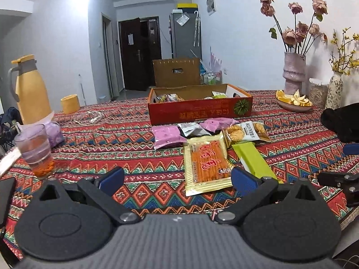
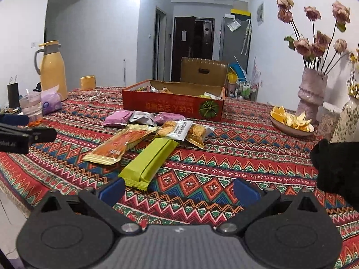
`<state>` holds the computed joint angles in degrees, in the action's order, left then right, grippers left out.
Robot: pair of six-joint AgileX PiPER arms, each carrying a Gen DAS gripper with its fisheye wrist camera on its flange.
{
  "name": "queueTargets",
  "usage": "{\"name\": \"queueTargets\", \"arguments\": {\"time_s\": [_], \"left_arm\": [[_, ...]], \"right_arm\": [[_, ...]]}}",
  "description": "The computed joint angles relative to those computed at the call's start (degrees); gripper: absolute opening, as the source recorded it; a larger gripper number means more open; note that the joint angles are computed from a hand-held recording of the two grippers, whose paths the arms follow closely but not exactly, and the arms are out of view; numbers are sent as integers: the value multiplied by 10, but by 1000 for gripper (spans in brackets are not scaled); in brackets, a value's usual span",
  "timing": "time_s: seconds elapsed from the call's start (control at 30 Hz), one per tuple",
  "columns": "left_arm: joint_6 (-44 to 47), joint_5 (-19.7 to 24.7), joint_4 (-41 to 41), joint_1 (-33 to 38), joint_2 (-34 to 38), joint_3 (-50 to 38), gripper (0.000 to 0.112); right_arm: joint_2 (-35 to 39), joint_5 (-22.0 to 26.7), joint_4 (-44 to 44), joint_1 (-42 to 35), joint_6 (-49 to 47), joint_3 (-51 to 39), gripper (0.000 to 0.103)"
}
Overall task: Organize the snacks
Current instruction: 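Withdraw both tools from the box back toward the snack pile, then grasp the yellow stick-snack packet with the left tool while the right tool grasps a green bar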
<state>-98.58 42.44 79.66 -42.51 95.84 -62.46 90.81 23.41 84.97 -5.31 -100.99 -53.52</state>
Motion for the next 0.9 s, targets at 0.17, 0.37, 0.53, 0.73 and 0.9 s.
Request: {"name": "queueTargets", "arguments": {"time_s": [0.17, 0.37, 0.53, 0.73, 0.9], "left_arm": [[38, -48, -36, 33, 30, -28, 103], [105, -104, -83, 66, 82, -85, 103], [165, -111, -138, 94, 125, -143, 103], [190, -138, -184, 141, 133, -148, 103], [342, -197, -348, 179, 166, -196, 103]], "right_arm": [[42, -5, -58, 8, 69, -45, 103], [88, -4, -111, 29, 132, -100, 103], [144, 27, -134, 42, 191, -173, 101], [254, 43, -266, 90, 366, -326, 84], [296, -2, -400, 133, 440, -377, 46]]}}
